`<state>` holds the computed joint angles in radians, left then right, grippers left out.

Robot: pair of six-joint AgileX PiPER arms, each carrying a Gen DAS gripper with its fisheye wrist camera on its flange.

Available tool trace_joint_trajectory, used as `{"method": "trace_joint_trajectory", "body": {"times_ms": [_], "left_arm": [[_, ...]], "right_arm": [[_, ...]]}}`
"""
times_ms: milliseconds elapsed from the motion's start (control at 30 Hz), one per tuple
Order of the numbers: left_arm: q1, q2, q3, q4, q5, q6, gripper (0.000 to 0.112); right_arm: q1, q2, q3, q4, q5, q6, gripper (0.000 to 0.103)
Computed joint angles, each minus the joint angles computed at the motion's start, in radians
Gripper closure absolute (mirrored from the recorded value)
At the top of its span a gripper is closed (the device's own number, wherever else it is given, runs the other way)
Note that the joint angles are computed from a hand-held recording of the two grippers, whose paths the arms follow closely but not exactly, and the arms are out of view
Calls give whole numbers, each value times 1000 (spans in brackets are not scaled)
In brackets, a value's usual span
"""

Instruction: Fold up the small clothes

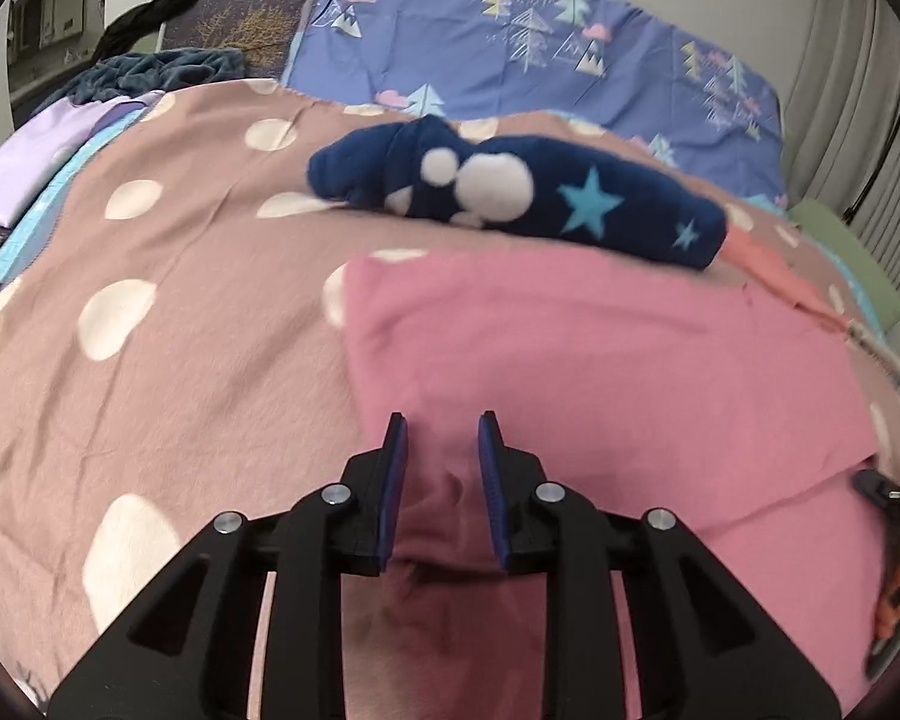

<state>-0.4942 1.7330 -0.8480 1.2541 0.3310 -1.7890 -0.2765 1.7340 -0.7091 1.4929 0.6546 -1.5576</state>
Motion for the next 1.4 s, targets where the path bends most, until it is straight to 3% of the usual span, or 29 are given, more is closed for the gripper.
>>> {"method": "trace_joint_trajectory", "body": {"times_ms": [67,133,200,300,367,400,467,567,600,700,767,800,833,867,967,1067,1100,1133,1200,1267,1333,1400], "left_arm": [[-35,-15,5,25,63,-30,86],[-56,-56,27,137,44,-147,86],[-81,-75,20,210,14,-210,86],[-133,10,-74,62,22,-13,82],[-168,131,-159,-87,76,163,78],[-185,183,-181,-109,98,206,77],[-213,186,-200,-111,164,211,76],[-221,203,-203,-100,180,210,75],[-223,205,-207,-106,187,218,75],[-225,209,-205,-90,192,204,75],[-210,203,-198,-86,170,199,75],[-220,198,-201,-99,175,204,74],[-218,193,-193,-95,168,195,74],[-214,191,-191,-92,160,191,74],[-207,187,-185,-85,143,179,74],[-207,187,-182,-79,140,172,74],[-207,187,-182,-79,140,172,74],[-207,187,-182,-79,140,171,74],[-207,187,-182,-78,140,170,74],[-206,187,-181,-76,139,169,74],[-205,186,-180,-75,137,169,74],[-206,185,-178,-70,135,160,74]], "right_arm": [[-3,-44,16,-73,11,34,59],[-42,-68,0,-124,108,64,69],[-54,-83,-28,-111,134,91,70],[-16,-59,-105,-109,51,172,71],[45,16,-189,-250,-74,348,71],[66,67,-227,-350,-107,448,79],[40,112,-280,-432,-58,546,86],[-34,135,-356,-355,33,549,76],[-45,144,-387,-339,19,576,64],[-16,252,-585,-524,10,788,48],[1,341,-701,-604,45,903,47],[9,354,-711,-585,27,901,55],[21,358,-724,-586,14,896,99],[41,356,-733,-611,5,870,101],[106,312,-699,-796,-176,925,101],[105,369,-735,-827,-172,938,100],[111,348,-706,-824,-214,922,92],[128,318,-654,-849,-294,941,76],[130,243,-554,-778,-386,862,76],[121,174,-496,-583,-319,662,81],[85,103,-409,-419,-141,462,84],[85,80,-330,-408,-95,374,85]]}}
